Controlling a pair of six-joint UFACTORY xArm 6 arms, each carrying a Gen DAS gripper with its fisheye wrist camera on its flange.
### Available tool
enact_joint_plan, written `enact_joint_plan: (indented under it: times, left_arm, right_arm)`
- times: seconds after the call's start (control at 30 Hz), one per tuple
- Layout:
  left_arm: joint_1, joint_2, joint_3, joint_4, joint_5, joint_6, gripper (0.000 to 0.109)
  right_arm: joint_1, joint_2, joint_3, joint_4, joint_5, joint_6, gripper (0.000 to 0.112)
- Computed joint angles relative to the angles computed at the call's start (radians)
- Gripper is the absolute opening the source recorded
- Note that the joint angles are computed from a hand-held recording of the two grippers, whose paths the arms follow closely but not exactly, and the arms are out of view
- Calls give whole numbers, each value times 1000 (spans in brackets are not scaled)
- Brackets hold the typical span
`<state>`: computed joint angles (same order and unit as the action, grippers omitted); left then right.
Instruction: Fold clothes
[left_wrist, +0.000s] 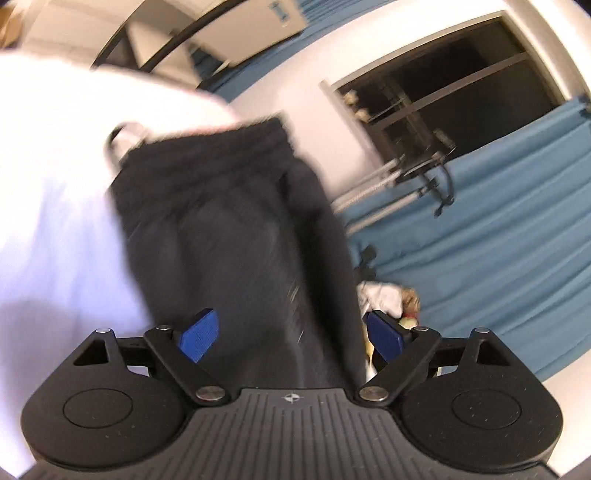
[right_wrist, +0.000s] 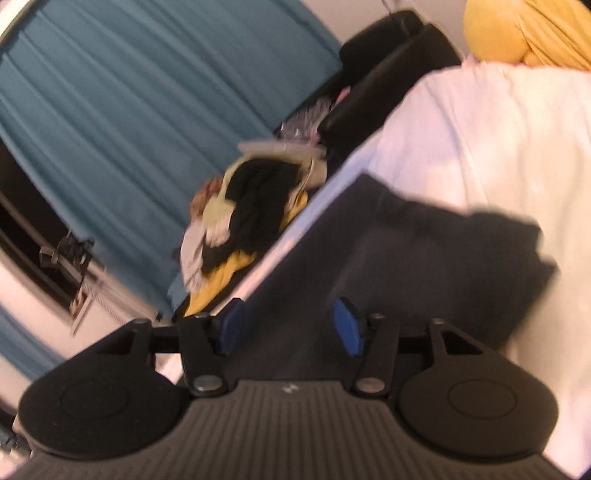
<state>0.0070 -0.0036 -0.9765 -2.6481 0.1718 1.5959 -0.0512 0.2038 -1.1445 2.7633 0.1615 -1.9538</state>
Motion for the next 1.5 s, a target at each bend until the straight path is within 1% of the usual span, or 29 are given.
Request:
enact_joint_plan:
  times: [0.07,0.1,0.13,0.17,0.23,0.3,0.33,0.37,0.47,0.5,0.57,0.6,0.63,0.73,0.83,0.87,0.93,0.97,1.0,1.03,1.07,1.1,1.17,1.23,1.37,1.47,1.5]
  left_arm:
    - [-9,-4,20,28,2,-47,90]
    - [-4,-3,31,65,4,-98,90]
    - [1,-1,42,98,8,-146,90]
    - [11,12,45,91,28,-171,90]
    - [37,37,59,103,78,-246,90]
    - [61,71,67,157,131,-367,90]
    - [69,87,63,172,151,-396,90]
    - [77,105,58,174,170,-411,90]
    - [85,145,31,124,211,-345,90]
    - [83,168,9,140,215,-351,90]
    - [81,224,-48,216,215,-383,90]
    - [80,248,-77,223,206,-366,90]
    - [79,270,-104,229,199,-349,90]
    - [85,310,-152,197,204,-314,89]
    - [90,347,-194,164,201,-266,87]
    - [91,359,-207,149,196,-248,83]
    - [88,371,-228,95,167,-190,72]
    - [83,380,-245,71,136,-161,60]
    - [76,391,-267,54,98,-138,46]
    - [71,397,-286,20,58,-103,39]
    - [68,402,-305,-21,21,-63,34]
    - [69,399,-309,-69,11,-26,30]
    - [69,384,-319,-165,-13,74,25]
    - [72,350,-300,-245,-12,154,22]
    - [83,248,-195,-246,58,111,17]
    - [90,180,-126,-175,92,12,16]
    - [98,149,-87,-155,136,-15,16]
  right_arm:
    - [17,-51,48,-93,-37,114,58]
    - [18,-80,83,-144,-32,195,63]
    - [14,-107,120,-172,-16,259,65]
    - [5,-130,155,-184,7,307,68]
    - [-7,-152,212,-227,35,404,69]
    - [-10,-141,235,-337,40,557,70]
    - [-13,-130,241,-392,51,636,70]
    - [-19,-121,243,-427,64,687,70]
    - [-28,-90,230,-480,75,750,71]
    - [-28,-71,219,-505,75,770,71]
    - [-33,-30,198,-542,87,803,71]
    - [-39,-9,184,-523,98,787,71]
    - [-46,8,170,-474,109,741,71]
    - [-70,53,126,-252,159,505,71]
    - [-82,100,82,-118,212,333,72]
    - [-85,112,72,-79,227,287,72]
    - [-87,134,51,2,241,207,71]
    - [-89,144,39,45,245,170,65]
    - [-93,150,31,83,246,140,53]
    - [-98,155,25,119,247,111,45]
    - [-103,158,20,138,244,96,27]
    - [-107,159,19,136,244,100,22]
    - [-112,157,18,116,252,125,17]
    - [-111,132,26,149,249,97,14]
    - [-107,39,87,214,283,49,11]
    - [-112,-55,157,234,314,26,10]
    - [-116,-88,185,234,324,20,10]
